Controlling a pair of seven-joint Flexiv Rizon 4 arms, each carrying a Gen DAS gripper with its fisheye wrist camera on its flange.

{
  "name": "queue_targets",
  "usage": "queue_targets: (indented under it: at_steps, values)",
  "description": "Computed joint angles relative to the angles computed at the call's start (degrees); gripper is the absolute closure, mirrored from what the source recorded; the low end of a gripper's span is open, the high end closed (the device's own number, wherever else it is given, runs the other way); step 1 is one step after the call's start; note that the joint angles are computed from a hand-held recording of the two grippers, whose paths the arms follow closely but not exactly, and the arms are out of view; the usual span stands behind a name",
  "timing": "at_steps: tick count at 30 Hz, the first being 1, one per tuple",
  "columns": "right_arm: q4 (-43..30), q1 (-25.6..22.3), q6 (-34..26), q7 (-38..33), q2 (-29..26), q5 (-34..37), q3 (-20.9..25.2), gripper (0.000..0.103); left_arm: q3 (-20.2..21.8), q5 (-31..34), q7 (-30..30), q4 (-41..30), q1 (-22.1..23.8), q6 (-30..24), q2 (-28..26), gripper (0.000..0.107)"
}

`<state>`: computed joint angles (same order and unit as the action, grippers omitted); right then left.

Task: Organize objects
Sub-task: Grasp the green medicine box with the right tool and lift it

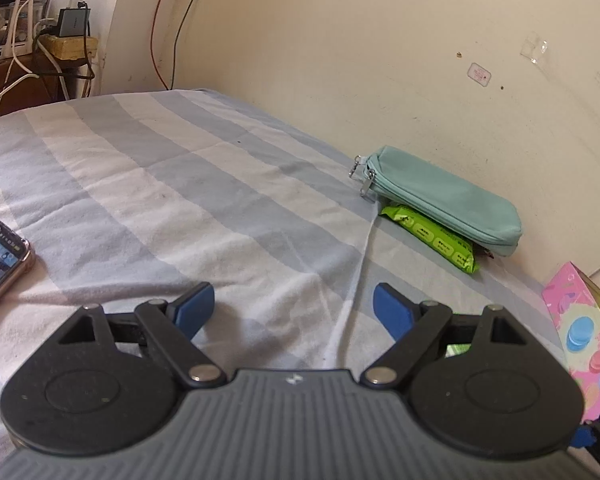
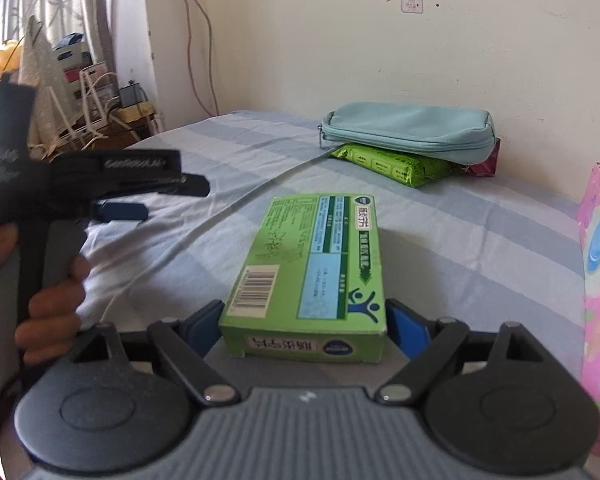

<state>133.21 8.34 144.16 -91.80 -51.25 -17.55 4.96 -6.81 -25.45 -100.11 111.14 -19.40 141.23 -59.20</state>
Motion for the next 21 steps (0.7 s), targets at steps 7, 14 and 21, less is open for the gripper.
queue_targets:
  at_steps: [7,14,21]
  values:
    - [7.5,-3.1,8.1,-4.6,0.3,2.2,-0.9,0.012,-0.5,10.1,3.2,-1.3,2.1,-1.2,-0.5,0.019]
    - [9.6,-4.6,17.3,-1.8,-3.3,7.8,-0.7,0.006,-2.3,16.8,4.1,-2.0,4.7,-1.8,-1.0,0.019]
    - [9.9,-3.2,20.0,-3.0,-4.8,7.2,-1.8,0.006,-2.9,18.7,5.2,-2.3,4.9,-3.6,-0.8,0.019]
